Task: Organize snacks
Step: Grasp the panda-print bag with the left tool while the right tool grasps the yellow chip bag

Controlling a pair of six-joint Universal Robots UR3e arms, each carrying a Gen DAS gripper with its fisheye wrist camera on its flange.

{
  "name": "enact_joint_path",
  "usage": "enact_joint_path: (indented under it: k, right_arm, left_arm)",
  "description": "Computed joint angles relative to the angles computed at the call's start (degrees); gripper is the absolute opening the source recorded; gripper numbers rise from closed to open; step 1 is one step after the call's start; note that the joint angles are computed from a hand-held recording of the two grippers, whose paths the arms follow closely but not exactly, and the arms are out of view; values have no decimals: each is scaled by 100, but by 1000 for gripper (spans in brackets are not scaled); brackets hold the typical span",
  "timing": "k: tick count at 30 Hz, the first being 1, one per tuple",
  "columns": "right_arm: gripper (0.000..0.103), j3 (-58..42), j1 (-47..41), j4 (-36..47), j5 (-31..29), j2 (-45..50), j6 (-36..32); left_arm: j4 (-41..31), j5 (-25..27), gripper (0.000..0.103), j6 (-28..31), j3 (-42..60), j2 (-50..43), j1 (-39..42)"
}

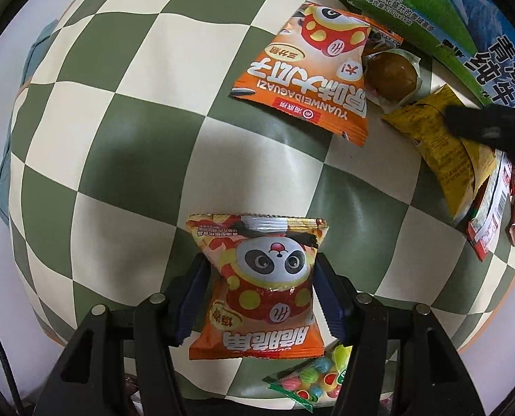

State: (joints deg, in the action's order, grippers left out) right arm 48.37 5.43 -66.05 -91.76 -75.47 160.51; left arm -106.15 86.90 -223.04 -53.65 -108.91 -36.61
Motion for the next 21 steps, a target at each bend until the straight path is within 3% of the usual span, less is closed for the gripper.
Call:
enact_joint_path:
  k: [1,2,6,12,16,21]
  right_arm:
    - [71,33,73,18,-147,106,72]
    - [54,169,75,-29,-195,86,138]
    - [48,1178,-407,-147,218,-757,394]
    - [48,2297,-1279,495,1051,-1900,331]
    - [54,2760,-1528,122,1192,-2156,458]
    - [54,3442,-1393,-548,952,-2459,421]
  left_arm:
    - [-5,3,57,7,33,-41,-4]
    - [-33,3,58,2,111,-93,-5]
    - [34,-8,58,-68,-9,31,-3]
    - [478,-256,60,137,-791,315,234]
    - [399,-95,58,234,-872,183,150]
    - [363,196,52,61,-770,311,70]
